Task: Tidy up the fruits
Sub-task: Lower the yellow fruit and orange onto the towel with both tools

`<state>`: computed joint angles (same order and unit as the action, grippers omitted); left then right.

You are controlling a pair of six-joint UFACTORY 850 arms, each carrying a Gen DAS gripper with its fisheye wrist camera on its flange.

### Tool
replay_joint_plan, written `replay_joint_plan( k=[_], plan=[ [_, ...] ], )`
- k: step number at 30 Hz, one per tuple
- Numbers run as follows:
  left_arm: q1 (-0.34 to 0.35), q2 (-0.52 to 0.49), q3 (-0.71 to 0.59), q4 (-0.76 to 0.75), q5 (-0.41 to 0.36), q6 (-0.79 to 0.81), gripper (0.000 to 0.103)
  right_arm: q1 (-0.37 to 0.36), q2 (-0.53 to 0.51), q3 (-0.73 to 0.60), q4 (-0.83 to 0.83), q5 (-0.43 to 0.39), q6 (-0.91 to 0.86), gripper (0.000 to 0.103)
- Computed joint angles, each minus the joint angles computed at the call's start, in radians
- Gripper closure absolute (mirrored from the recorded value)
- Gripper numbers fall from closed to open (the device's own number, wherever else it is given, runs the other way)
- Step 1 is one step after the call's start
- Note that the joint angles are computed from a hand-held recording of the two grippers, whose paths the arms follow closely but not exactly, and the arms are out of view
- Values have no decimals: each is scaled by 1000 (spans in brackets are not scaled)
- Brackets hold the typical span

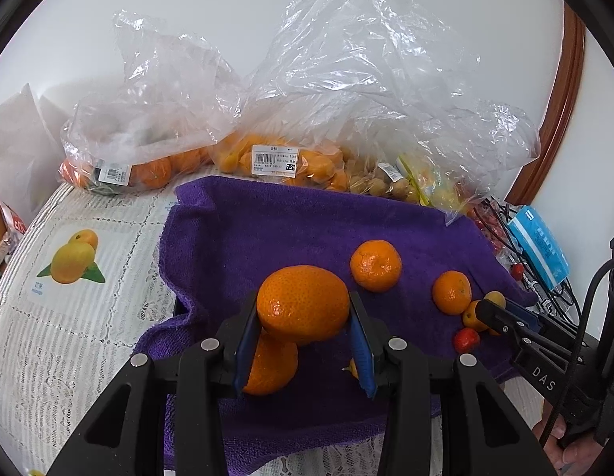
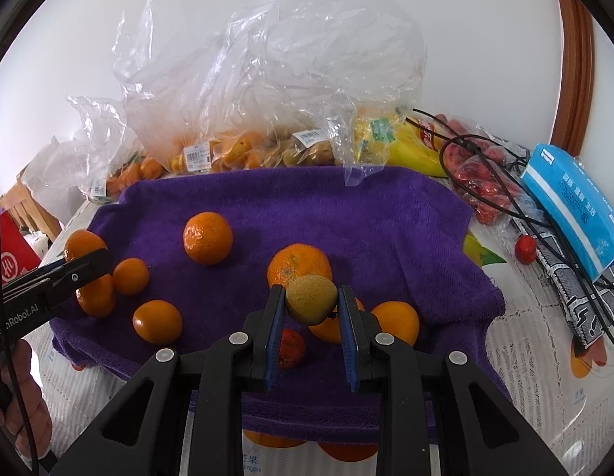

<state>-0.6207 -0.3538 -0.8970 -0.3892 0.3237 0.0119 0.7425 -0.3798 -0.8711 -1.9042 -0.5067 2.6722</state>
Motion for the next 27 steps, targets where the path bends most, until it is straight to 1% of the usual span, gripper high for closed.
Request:
replay_joint_plan(
  k=[15, 23, 27],
  plan=[
    [-8, -2, 3, 31, 13, -23, 64, 1, 2, 1, 38, -6, -39, 76],
    [-28, -13, -1, -26, 26, 63, 63, 2, -4, -3, 45, -4, -50, 75],
    [-32, -16, -2, -34, 29, 80, 63, 1, -1, -2, 43, 0, -50, 75]
  ],
)
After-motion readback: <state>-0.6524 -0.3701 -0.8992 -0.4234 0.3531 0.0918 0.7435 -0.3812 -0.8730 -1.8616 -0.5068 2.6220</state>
